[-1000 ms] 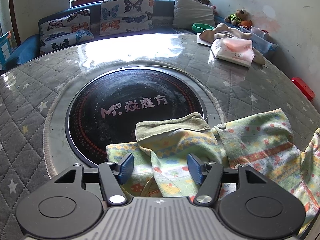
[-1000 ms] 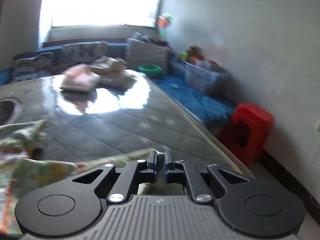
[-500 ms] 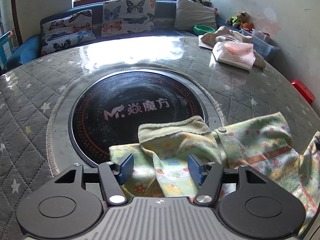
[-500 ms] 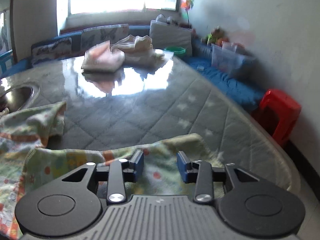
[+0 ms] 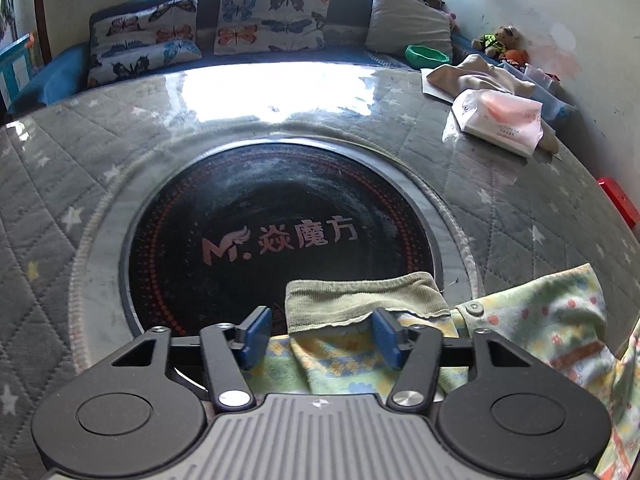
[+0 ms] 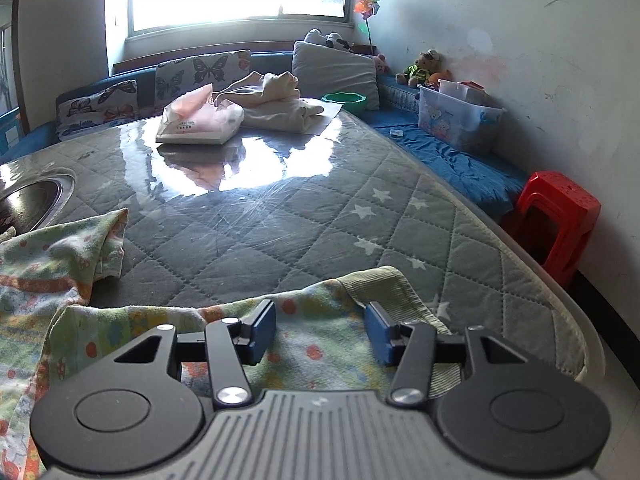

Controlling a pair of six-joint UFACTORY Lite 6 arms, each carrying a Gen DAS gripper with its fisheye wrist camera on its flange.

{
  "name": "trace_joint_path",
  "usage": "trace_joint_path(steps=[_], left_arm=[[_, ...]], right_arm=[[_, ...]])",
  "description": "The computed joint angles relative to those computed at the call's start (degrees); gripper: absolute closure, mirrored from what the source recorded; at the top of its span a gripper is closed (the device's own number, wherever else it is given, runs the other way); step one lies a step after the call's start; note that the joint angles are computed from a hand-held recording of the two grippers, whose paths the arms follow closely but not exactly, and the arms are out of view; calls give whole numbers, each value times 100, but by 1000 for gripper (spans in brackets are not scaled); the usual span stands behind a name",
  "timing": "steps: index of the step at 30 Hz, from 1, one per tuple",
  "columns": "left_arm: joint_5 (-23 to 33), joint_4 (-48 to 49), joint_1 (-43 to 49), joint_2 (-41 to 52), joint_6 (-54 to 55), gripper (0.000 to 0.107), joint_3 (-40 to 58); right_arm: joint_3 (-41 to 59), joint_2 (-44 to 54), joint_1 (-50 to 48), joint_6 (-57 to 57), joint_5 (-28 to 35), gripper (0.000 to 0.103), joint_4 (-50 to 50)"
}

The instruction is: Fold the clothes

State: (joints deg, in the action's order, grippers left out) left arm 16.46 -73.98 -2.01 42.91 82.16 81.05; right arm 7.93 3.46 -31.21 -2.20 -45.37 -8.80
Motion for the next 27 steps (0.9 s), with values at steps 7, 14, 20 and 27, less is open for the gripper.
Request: trace_joint_path(steps=[7,14,20,27], left_arm=[[349,-808,172,-15,560,94,-93],[341,-2725,499,-998,2527,98,-1106],[471,-4593,1174,-2244,4561,98,-2244],[580,-6025,2203,-3424,6435,98,-3430]], right_arm=[[38,40,45,3,-3,48,36],[-76,-444,242,18,249,46,69],[-261,-1377,796,210,743,45,83],[-125,-1753,1957,381,1194,40,307]])
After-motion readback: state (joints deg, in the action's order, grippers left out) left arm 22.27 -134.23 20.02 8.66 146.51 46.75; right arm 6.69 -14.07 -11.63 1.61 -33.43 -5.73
